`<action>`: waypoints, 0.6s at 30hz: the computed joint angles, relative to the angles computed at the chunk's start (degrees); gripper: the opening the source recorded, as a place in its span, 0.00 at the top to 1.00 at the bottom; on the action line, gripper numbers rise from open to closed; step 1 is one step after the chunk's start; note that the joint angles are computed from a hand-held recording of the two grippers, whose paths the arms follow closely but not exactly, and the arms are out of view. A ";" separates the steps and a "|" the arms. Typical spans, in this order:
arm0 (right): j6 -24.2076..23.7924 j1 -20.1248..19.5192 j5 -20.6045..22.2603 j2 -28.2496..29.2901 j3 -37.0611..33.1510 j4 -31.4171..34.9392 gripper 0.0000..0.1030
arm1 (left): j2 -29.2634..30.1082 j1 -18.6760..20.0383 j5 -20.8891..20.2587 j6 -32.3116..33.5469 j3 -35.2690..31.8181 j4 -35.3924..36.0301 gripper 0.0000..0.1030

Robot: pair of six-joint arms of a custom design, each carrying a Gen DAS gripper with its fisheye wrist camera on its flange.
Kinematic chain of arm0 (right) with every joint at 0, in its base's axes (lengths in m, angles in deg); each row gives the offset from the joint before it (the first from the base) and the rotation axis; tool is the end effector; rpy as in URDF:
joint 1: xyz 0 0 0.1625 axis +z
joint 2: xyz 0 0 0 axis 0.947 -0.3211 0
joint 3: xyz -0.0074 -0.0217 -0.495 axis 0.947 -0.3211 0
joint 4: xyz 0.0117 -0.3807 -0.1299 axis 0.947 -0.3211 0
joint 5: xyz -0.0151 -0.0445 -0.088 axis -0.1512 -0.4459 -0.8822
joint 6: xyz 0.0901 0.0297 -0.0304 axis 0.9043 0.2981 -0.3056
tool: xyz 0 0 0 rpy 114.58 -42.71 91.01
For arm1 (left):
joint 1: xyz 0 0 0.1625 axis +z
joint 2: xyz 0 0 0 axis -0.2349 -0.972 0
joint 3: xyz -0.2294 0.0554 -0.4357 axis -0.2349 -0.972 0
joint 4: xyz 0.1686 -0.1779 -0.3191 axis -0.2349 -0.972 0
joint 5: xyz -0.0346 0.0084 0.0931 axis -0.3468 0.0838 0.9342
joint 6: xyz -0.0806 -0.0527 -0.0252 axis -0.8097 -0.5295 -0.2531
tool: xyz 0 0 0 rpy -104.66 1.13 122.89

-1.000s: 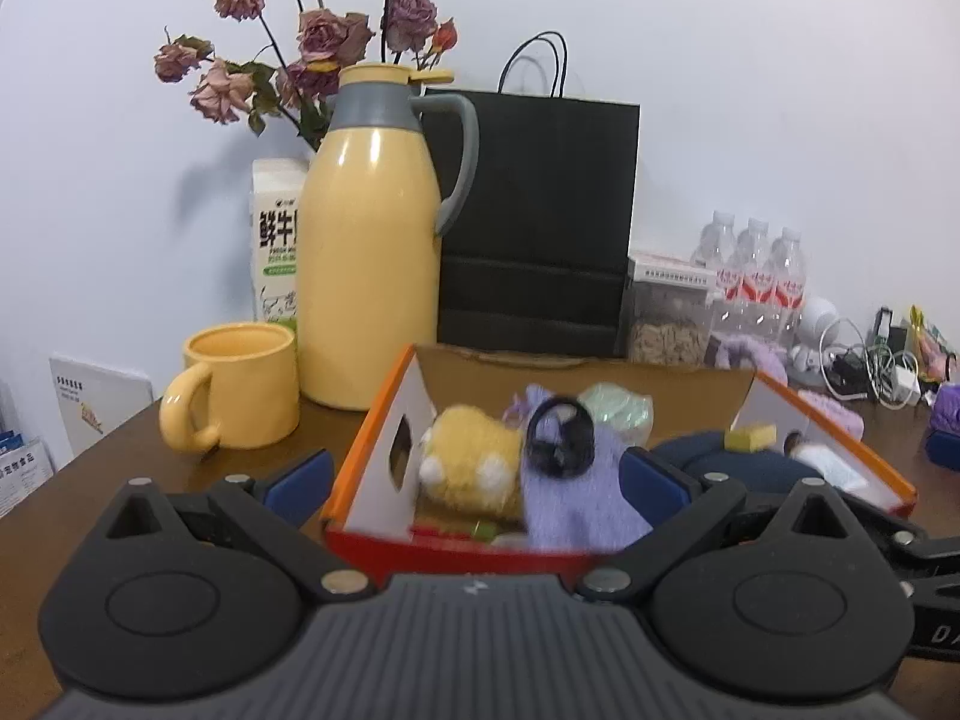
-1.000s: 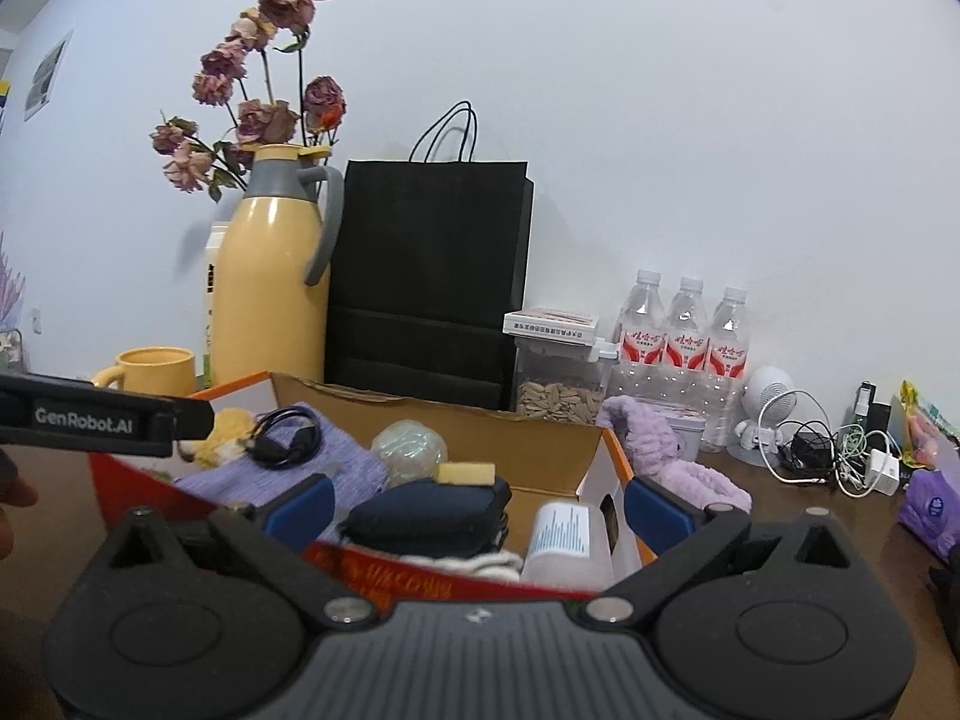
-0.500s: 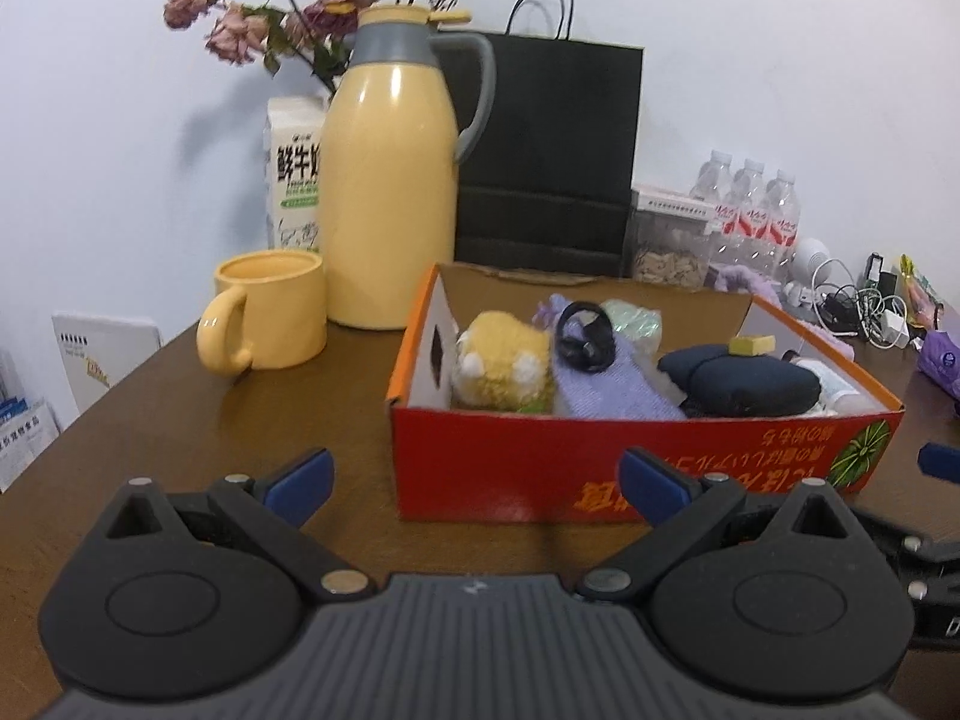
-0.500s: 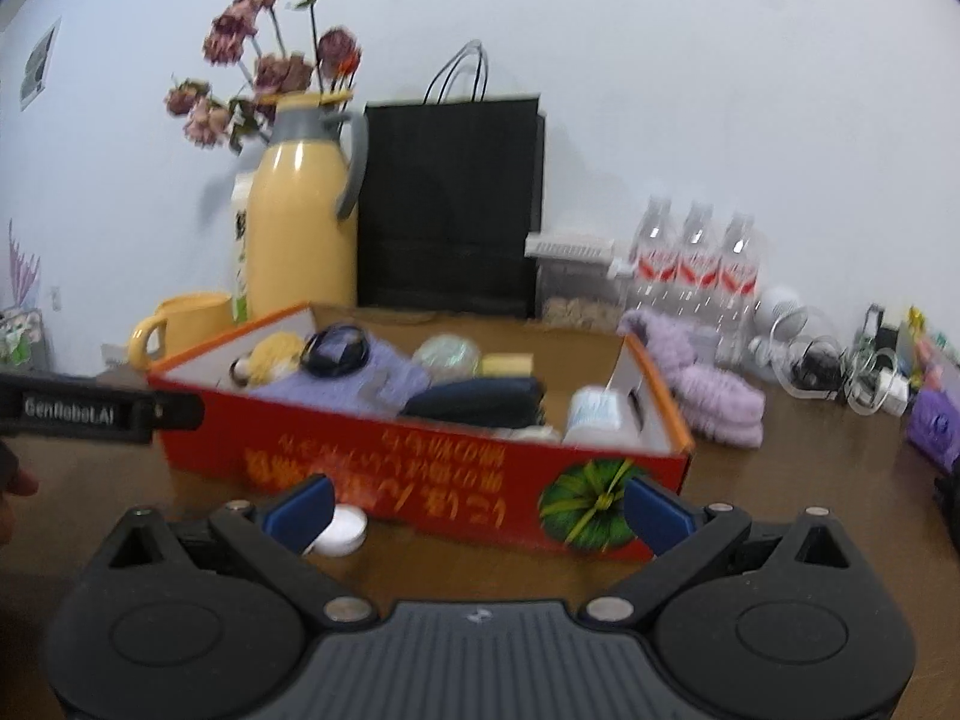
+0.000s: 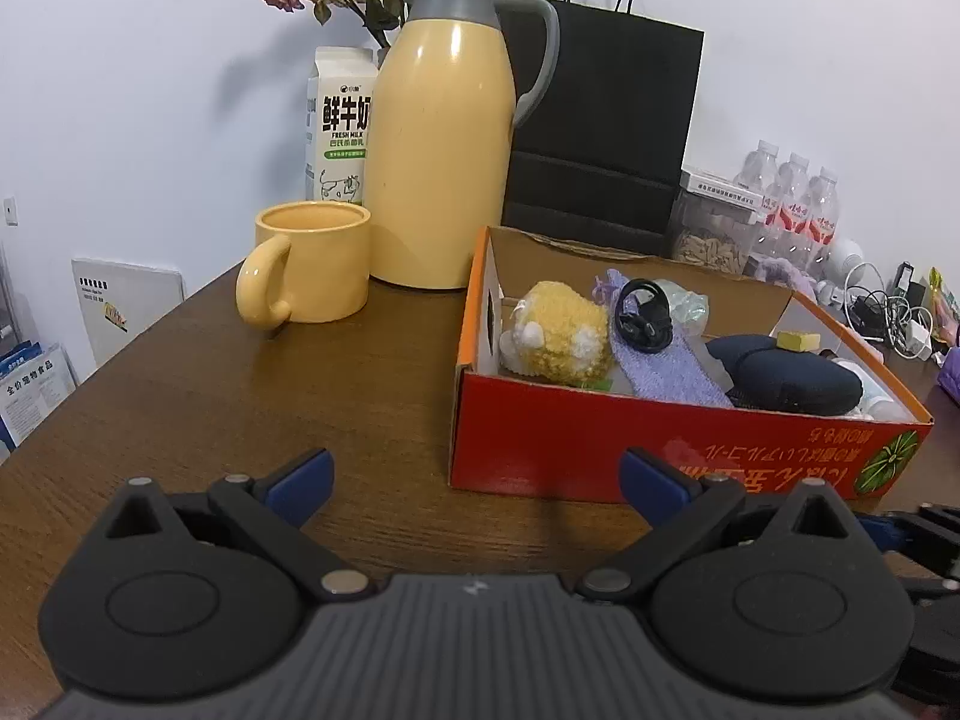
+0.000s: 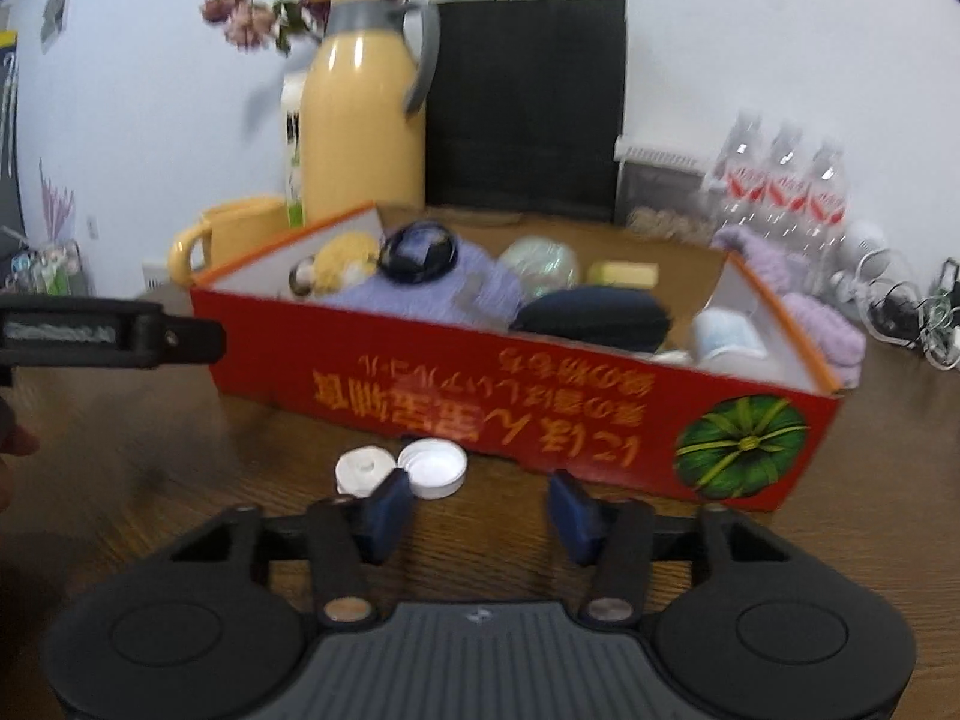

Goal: Organize objects
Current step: 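Grasp a white round cap on the table with the right gripper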

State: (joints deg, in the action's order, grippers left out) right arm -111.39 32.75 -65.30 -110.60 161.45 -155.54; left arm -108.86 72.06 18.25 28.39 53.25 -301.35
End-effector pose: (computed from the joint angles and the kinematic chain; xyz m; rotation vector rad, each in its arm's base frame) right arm 0.2770 -0.6710 -0.0032 1.1154 -2.3036 0.8761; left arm -0.1061 -0.5976 0.2495 0.0435 1.9782 -1.3487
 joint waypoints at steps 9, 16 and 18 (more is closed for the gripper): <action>1.77 0.46 0.04 1.33 -3.36 4.79 0.58 | -0.14 -0.16 -0.30 -0.31 0.42 0.87 0.00; 2.01 0.33 1.53 0.95 -3.13 5.77 0.74 | 0.00 -0.19 -0.44 -0.10 0.51 1.03 0.00; 1.97 0.22 2.14 0.89 -2.92 5.26 0.74 | 0.06 -0.17 -0.33 -0.10 0.47 1.11 0.00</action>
State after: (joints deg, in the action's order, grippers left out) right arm -109.42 32.98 -63.16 -109.71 158.53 -150.28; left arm -108.80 71.89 17.92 28.29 53.72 -300.24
